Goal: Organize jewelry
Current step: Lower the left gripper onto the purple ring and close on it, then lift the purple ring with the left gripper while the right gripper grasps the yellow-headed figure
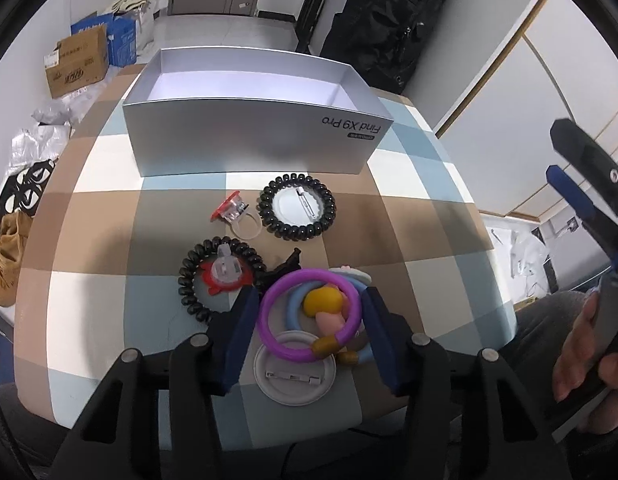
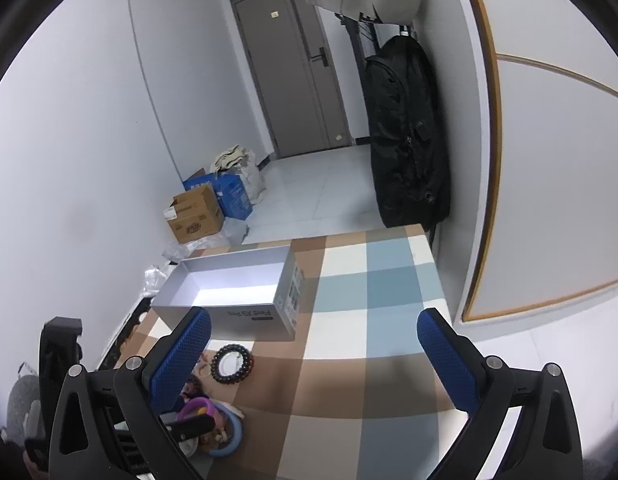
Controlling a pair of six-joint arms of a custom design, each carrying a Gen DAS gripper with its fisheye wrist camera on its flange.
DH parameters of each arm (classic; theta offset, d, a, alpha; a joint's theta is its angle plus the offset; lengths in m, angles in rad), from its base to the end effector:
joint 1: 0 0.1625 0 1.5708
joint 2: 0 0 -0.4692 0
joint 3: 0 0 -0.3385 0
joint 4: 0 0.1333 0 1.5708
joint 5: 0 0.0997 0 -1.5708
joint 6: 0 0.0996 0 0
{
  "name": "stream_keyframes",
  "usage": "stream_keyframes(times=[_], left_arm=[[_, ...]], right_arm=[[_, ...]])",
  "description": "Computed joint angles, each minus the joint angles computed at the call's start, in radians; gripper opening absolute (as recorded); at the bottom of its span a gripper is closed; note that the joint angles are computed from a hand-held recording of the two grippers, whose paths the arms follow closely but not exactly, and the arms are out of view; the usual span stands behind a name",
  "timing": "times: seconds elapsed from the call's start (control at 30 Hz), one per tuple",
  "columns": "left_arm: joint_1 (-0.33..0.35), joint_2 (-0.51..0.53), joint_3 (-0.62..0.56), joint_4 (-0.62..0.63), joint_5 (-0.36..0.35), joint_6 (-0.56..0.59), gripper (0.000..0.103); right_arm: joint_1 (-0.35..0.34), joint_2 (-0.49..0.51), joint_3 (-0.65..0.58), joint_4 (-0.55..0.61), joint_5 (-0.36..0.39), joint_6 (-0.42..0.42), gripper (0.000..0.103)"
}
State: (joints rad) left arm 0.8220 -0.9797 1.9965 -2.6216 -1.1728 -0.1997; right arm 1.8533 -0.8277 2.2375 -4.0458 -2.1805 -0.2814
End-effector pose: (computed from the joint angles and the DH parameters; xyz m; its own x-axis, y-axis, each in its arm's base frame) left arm -0.2433 -0.5143 0.1758 -0.8056 0.4604 -0.3729 0.5311 0.8401 -0.1102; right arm 0.2102 -0.4507 0.2216 -0.8530 0.1135 0.5094 -0.3871 0.5170 -0.7635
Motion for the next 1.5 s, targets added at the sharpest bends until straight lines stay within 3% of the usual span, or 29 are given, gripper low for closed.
stream_keyframes(times=[0.2, 0.23, 0.27, 0.33, 0.67, 0.8, 0.87, 1.17, 1.33, 1.5], left_arm=[[-0.003, 0.006, 0.002, -0.005, 0.009, 0.002, 0.045], [-0.003, 0.005, 0.003, -0.012, 0.003, 0.000, 0.041], [0.002, 0.002, 0.001, -0.016, -0.016, 0.000, 0.022], [0.007, -0.005, -0.007, 0.007, -0.043, -0.007, 0.013], [0.015, -0.001, -0.012, 0.008, -0.061, 0.017, 0.012], [0.018, -0.004, -0.023, 0.018, -0.075, 0.022, 0.010], [0.019, -0.006, -0.024, 0.011, -0.081, 0.027, 0.003], [0.038, -0.006, -0.046, -0.007, -0.117, 0.031, 0.003], [0.067, -0.003, -0.078, -0.031, -0.190, 0.012, 0.003], [0.096, -0.015, -0.092, -0.068, -0.263, -0.007, 0.003]], right_arm=[[-0.005, -0.002, -0.002, 0.009, 0.004, 0.011, 0.103], [-0.006, -0.003, -0.001, 0.008, 0.005, 0.012, 0.103], [-0.005, -0.001, -0.002, 0.004, 0.003, 0.008, 0.103], [-0.001, 0.008, -0.007, -0.007, -0.006, -0.010, 0.103], [0.008, 0.025, -0.015, -0.004, -0.021, -0.034, 0.103], [0.007, 0.021, -0.013, 0.007, -0.020, -0.023, 0.103], [0.006, 0.019, -0.010, 0.004, -0.016, -0.021, 0.103], [0.001, 0.013, -0.002, 0.013, -0.008, 0.000, 0.103], [0.001, 0.013, -0.002, 0.019, -0.011, 0.005, 0.103], [-0.011, -0.005, 0.011, 0.084, 0.037, 0.052, 0.103]])
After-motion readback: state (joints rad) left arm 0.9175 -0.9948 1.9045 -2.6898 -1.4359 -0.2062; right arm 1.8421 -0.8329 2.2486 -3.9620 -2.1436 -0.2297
